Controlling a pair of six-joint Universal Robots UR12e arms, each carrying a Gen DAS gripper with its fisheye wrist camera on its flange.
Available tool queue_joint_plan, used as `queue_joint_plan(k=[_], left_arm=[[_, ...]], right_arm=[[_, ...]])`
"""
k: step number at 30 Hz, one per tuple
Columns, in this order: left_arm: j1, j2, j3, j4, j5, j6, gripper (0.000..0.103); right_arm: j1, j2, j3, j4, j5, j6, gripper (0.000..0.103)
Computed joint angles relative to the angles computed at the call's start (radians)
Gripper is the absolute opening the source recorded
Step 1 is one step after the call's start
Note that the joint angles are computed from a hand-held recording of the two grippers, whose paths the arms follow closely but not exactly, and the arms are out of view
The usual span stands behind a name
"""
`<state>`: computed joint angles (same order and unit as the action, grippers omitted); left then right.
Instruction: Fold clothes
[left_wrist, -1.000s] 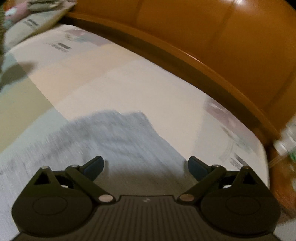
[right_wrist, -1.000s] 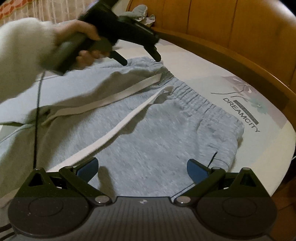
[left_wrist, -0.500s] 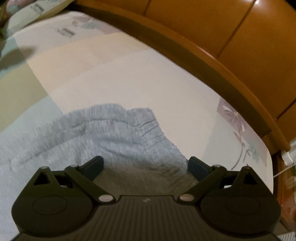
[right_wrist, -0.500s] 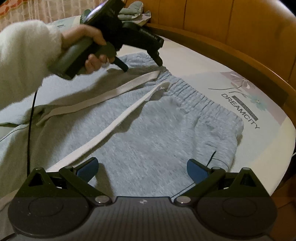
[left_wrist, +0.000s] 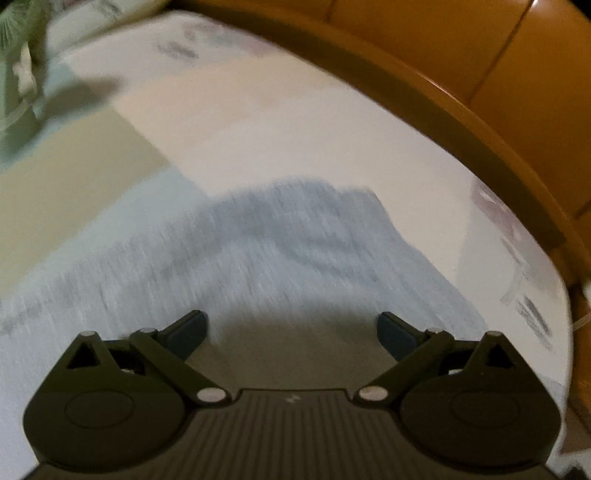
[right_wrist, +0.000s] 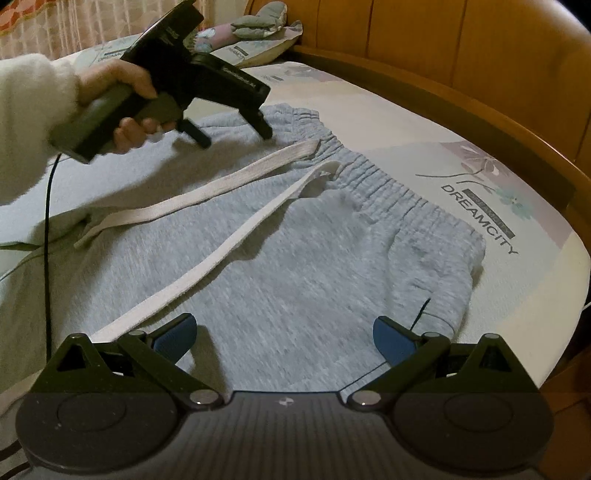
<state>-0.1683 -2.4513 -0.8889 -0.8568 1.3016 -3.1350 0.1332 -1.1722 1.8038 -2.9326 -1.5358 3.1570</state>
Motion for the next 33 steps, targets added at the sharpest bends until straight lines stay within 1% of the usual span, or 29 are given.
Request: queue_joint_plan(k=[1, 3, 5, 6, 8, 10, 11, 13, 15, 16, 18, 19, 20, 21, 24, 26, 27, 28, 31, 33], left_arm=[[-0.001, -0.009, 0.014, -0.002, 0.012, -0.009, 0.098], [-0.002, -0.015, 0.028, -0.009, 0.009, -0.027, 0.099], [-0.007, -0.008, 0.027, -0.021, 0.016, 0.0, 0.098], [-0.01, 0.001, 0.015, -0.01, 0.027, 0.017, 0.098], [-0.01, 0.034, -0.032, 0.011, 0.029, 0.06, 0.098], [-0.005, 0.079, -0.097, 0.043, 0.016, 0.098, 0.098], [-0.003, 0.103, -0.133, 0.056, 0.017, 0.12, 0.099], [0.002, 0.149, -0.197, 0.087, 0.019, 0.195, 0.099], [0.005, 0.195, -0.274, 0.139, 0.02, 0.266, 0.1], [0.006, 0.216, -0.308, 0.16, 0.023, 0.299, 0.1], [0.012, 0.245, -0.361, 0.199, 0.049, 0.341, 0.1], [0.013, 0.249, -0.375, 0.21, 0.056, 0.352, 0.1], [0.019, 0.256, -0.393, 0.22, 0.057, 0.357, 0.1], [0.025, 0.257, -0.404, 0.225, 0.053, 0.352, 0.1], [0.041, 0.251, -0.417, 0.215, 0.06, 0.295, 0.1], [0.048, 0.244, -0.416, 0.19, 0.062, 0.263, 0.1], [0.052, 0.24, -0.414, 0.178, 0.063, 0.247, 0.1], [0.054, 0.237, -0.415, 0.181, 0.066, 0.235, 0.1], [0.058, 0.238, -0.435, 0.227, 0.063, 0.247, 0.1], [0.057, 0.24, -0.441, 0.236, 0.069, 0.258, 0.101]], right_arm=[[0.002, 0.001, -0.002, 0.003, -0.006, -0.001, 0.103], [0.006, 0.004, -0.006, 0.009, -0.019, -0.002, 0.103], [0.011, 0.008, -0.011, 0.015, -0.032, -0.003, 0.103], [0.014, 0.011, -0.014, 0.019, -0.046, -0.005, 0.103], [0.023, 0.017, -0.016, 0.016, -0.076, -0.013, 0.103], [0.032, 0.022, -0.016, 0.003, -0.105, -0.025, 0.103], [0.032, 0.023, -0.015, -0.001, -0.104, -0.027, 0.103], [0.032, 0.023, -0.013, -0.009, -0.103, -0.031, 0.103], [0.028, 0.021, -0.014, -0.004, -0.091, -0.052, 0.103], [0.022, 0.017, -0.015, 0.007, -0.072, -0.076, 0.103], [0.002, 0.002, -0.019, 0.055, -0.008, -0.144, 0.103], [-0.009, -0.006, -0.022, 0.078, 0.023, -0.18, 0.103], [-0.015, -0.01, -0.023, 0.071, 0.039, -0.211, 0.103], [-0.021, -0.013, -0.024, 0.06, 0.055, -0.246, 0.103], [-0.032, 0.008, -0.031, -0.052, 0.13, -0.42, 0.103], [-0.041, 0.035, -0.062, -0.045, 0.206, -0.521, 0.103], [-0.046, 0.05, -0.084, -0.015, 0.242, -0.551, 0.103], [-0.051, 0.064, -0.108, 0.032, 0.267, -0.559, 0.103], [-0.075, 0.088, -0.146, 0.147, 0.336, -0.56, 0.103], [-0.098, 0.074, -0.119, 0.145, 0.373, -0.54, 0.103]])
